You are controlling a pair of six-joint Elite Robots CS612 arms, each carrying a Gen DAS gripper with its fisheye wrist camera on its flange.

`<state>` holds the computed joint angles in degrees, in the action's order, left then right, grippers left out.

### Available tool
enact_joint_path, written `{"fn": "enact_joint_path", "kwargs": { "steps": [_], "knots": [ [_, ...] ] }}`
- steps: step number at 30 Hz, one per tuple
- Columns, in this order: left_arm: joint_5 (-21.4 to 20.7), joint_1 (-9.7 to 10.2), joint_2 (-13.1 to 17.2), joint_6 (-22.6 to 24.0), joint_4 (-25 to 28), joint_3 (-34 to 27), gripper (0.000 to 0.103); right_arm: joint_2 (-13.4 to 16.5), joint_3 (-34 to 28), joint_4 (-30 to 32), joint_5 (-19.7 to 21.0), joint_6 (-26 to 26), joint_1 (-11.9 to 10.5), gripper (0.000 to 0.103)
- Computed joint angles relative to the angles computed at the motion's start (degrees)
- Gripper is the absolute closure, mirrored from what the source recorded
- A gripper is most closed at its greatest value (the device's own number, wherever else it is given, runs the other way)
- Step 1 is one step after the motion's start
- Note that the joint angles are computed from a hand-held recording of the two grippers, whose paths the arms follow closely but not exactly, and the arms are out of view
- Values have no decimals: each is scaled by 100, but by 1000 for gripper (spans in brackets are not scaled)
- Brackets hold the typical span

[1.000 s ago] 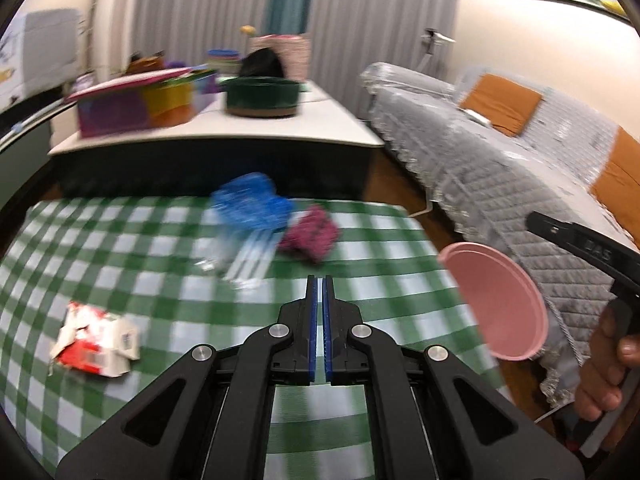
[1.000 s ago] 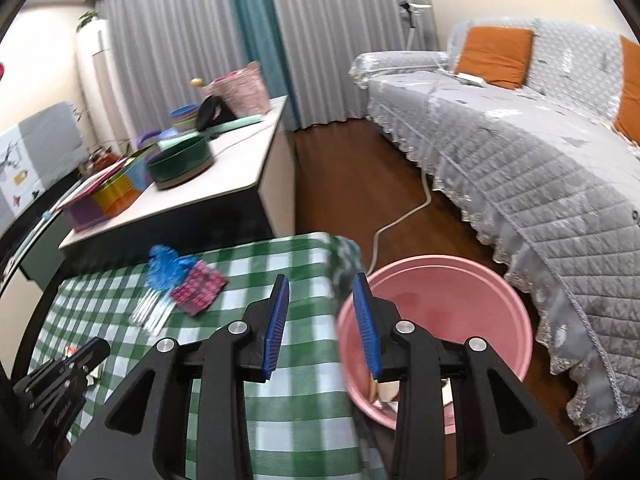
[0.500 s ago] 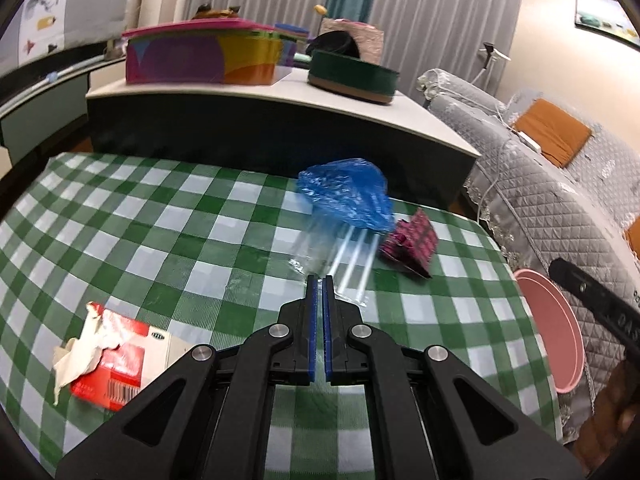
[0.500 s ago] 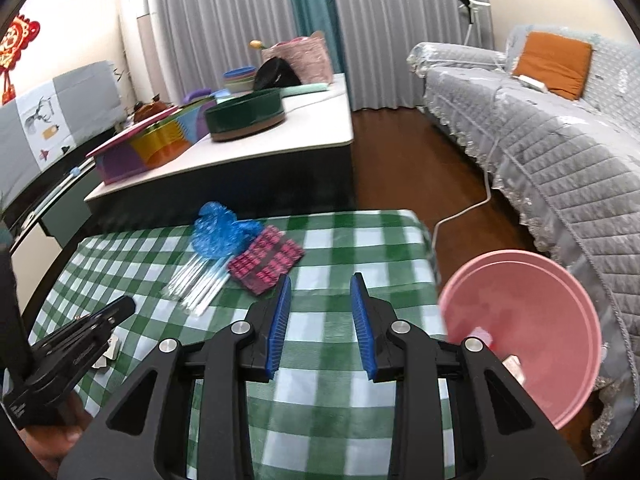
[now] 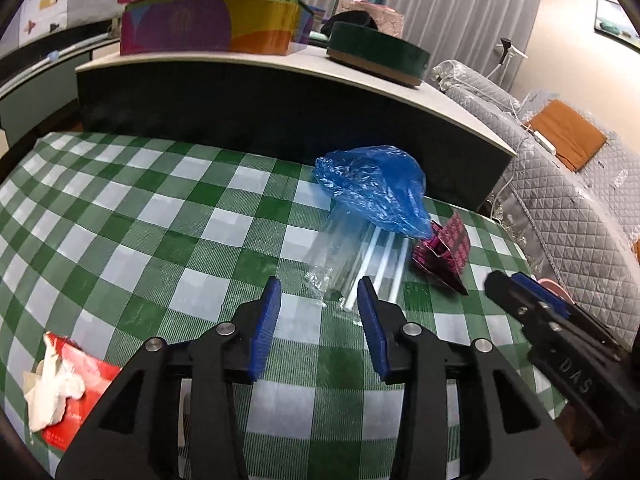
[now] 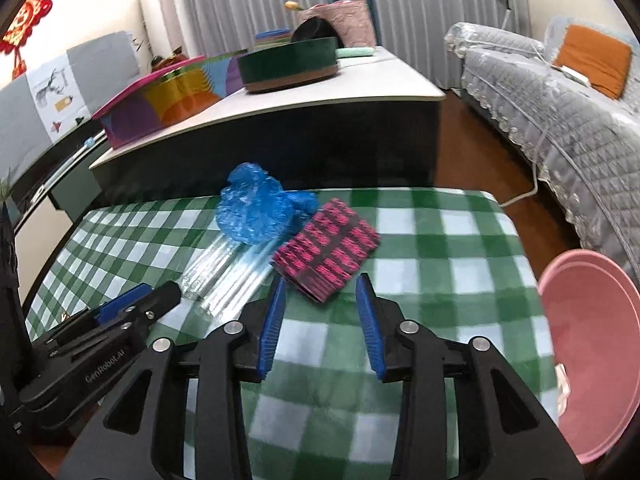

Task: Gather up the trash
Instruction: 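Move both open grippers back from the bucket to the table, then grasp the clear plastic straws with the left gripper while the right gripper grasps the pink-black wrapper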

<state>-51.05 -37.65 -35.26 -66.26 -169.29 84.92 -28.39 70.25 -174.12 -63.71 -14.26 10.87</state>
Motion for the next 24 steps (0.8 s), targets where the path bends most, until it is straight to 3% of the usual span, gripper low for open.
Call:
{"fn": "enact_joint_path", "kwargs": {
  "steps": [10,14,16,18,20,21,24],
  "knots": [
    [-574,190,115,-35,107,-242,63,182,-366,388,-327,-294,144,63],
    [-671,195,154,65,216,-346,64,217,-452,554,-192,-166,105,80],
    [-715,200,162,103,238,-363,82,227,-473,595,-162,-151,95,90],
    [-749,200,164,117,226,-363,89,222,-460,572,-176,-150,84,100],
    [-732,182,144,109,209,-326,89,205,-427,548,-163,-141,63,102],
    [-755,180,133,111,193,-311,97,194,-404,529,-161,-127,52,103],
    [-699,151,90,136,157,-262,97,151,-322,445,-136,-68,9,103]
  ]
}}
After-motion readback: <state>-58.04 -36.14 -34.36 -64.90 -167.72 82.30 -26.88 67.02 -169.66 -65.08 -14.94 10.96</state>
